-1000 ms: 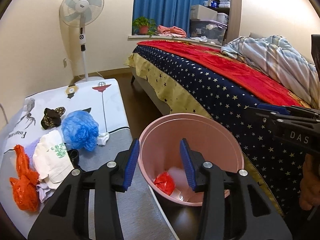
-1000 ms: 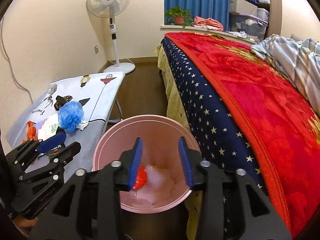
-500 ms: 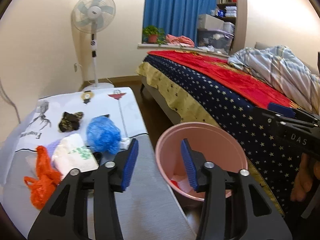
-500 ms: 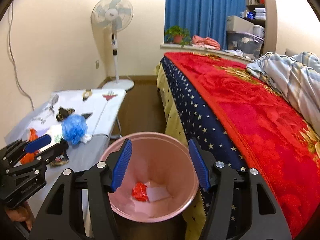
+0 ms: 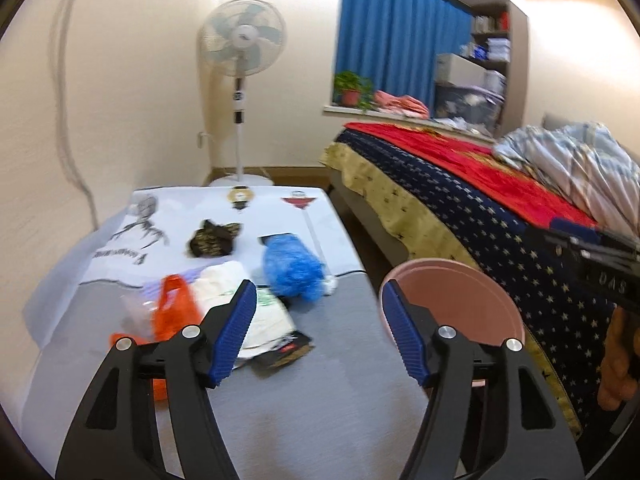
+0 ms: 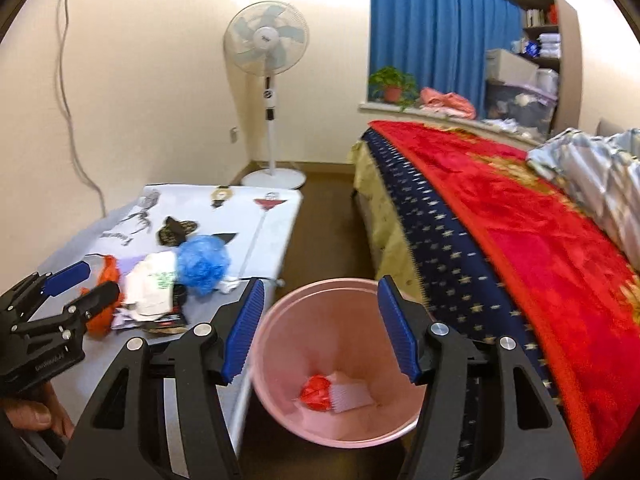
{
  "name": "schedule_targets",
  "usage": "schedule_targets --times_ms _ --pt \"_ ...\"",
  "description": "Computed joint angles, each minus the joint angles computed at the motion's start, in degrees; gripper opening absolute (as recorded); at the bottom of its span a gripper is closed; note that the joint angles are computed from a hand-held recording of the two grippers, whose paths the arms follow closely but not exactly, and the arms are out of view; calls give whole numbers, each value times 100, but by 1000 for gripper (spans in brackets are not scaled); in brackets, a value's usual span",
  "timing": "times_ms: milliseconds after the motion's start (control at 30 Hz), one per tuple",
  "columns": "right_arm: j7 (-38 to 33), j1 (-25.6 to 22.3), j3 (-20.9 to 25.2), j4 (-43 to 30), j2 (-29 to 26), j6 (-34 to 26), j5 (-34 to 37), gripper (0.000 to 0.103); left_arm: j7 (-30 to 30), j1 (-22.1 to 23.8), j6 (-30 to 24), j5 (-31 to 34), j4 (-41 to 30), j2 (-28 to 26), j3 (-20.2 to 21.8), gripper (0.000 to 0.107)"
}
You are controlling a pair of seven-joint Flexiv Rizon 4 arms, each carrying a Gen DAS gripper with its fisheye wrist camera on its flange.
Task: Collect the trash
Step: 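Move both open tools back toward the trash on the table, then grasp the orange plastic bag with the left tool while the right tool grasps the white paper bag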
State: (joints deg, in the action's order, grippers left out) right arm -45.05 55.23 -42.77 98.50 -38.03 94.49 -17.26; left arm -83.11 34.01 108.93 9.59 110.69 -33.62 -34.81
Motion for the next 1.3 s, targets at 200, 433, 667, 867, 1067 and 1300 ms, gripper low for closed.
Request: schedule_targets --times_ms 200,433,667,867,1067,1300 --pt "-41 -621 998 -470 -48 -87 -215 59 -271 -204 64 -273 115 204 647 64" --pt "-9 -1328 2064 -1130 -320 -300 -468 59 -583 -567 190 -514 168 285 1438 64" --pt "-483 -2209 3520 -2009 -792 -656 -699 50 -519 -1044 -70 -859 43 135 2056 65" --pt "-1112 -2665 4561 -2984 -1411 -1247 -537 48 -294 -1457 -309 -1268 -148 -53 2438 68" --pt "-1835 -2829 5242 -4089 -2110 -2053 -65 47 -47 -1557 -595 -1589 -354 -210 2513 68" --pt "-2295 -2771 5489 -5194 -2729 -2813 562 38 314 -1221 -891 -1789 -488 -342 2041 42"
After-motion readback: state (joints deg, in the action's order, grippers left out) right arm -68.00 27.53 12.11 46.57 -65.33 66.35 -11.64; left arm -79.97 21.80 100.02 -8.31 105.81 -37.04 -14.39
